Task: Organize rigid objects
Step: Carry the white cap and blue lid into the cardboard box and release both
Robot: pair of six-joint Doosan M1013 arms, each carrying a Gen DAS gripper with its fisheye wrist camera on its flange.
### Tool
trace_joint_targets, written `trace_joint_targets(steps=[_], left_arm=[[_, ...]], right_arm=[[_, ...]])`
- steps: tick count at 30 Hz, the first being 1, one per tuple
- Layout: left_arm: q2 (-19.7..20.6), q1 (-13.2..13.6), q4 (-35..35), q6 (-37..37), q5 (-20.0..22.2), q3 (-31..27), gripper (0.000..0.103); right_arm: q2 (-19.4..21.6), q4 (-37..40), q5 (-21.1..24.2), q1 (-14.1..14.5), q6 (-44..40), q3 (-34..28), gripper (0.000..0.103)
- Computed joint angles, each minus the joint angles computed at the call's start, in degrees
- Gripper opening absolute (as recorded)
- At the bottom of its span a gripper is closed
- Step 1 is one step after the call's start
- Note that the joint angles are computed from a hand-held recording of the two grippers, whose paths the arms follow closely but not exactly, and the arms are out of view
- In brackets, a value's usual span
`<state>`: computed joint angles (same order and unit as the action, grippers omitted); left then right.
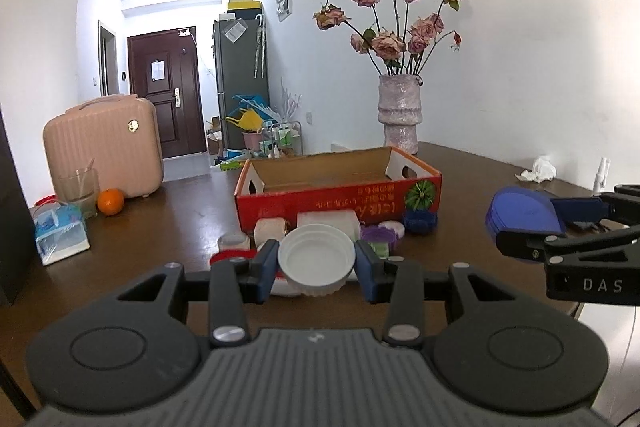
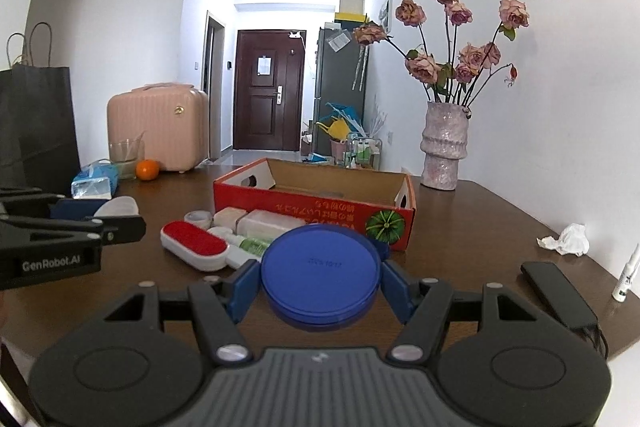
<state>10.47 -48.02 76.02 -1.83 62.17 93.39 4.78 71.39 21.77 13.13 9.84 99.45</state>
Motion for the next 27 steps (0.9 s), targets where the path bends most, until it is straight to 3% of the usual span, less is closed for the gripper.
trace_joint_targets(steps=[7,16,21,24,27], left_arm=[[1.04,5.14,-0.24,2.85,-4.73,-3.37,0.041],[5.56,15.24,-6.87,11.88,-13.37,-12.97,0.041],[10.49,21.67,-18.10,22.84,-17.87,-22.19,0.041],[14.64,25.07,-27.22,33.18,-18.26,-28.90,0.041],[20.63,29.19,-44.26,47.16,-14.22,-38.70,0.041]], right_arm=[[5.00,-3.18,0.17,0.46,4.36,-7.21,0.065],[15.87,-16.96,4.27,0.95,21.92,-24.47,0.065],[24.72,-29.62,8.88,1.69,36.60,-39.40,0.065],[32.69,-40.29,16.25,2.50,47.50,-53.34,0.065],[42.77,-48.88,27.11,3.38,56.49,-71.34,0.065]])
